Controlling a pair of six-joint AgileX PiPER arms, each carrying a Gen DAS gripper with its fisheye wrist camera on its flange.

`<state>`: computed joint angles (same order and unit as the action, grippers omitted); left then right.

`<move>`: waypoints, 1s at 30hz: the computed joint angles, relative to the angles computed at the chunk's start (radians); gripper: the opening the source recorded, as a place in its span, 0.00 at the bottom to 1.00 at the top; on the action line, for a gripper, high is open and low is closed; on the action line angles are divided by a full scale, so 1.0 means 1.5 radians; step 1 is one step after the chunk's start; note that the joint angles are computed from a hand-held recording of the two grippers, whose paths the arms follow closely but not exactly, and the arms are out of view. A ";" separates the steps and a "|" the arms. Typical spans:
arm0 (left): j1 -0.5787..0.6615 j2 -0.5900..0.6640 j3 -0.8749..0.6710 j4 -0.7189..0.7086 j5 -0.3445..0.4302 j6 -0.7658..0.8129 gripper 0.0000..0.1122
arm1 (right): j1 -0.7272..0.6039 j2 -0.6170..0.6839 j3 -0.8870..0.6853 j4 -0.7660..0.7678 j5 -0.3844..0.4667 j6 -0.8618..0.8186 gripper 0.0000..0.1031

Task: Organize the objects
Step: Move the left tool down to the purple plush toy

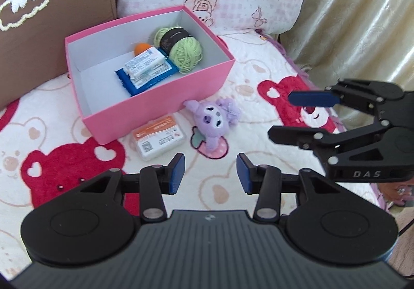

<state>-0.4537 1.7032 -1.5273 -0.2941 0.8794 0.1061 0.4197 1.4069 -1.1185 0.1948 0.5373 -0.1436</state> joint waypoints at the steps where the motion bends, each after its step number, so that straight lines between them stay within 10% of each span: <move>1: 0.000 0.003 0.003 -0.003 -0.005 0.001 0.39 | -0.003 0.001 0.004 -0.001 -0.001 0.001 0.63; 15: 0.020 0.056 0.044 -0.089 -0.075 0.053 0.45 | -0.053 0.023 0.091 0.154 -0.100 -0.213 0.86; 30: 0.018 0.149 0.022 -0.161 -0.145 0.093 0.49 | -0.045 0.122 0.154 0.298 -0.265 -0.406 0.86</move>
<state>-0.4270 1.9261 -1.4940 -0.5363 0.6623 0.2455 0.3516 1.5905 -0.8873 0.6410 0.1400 -0.7531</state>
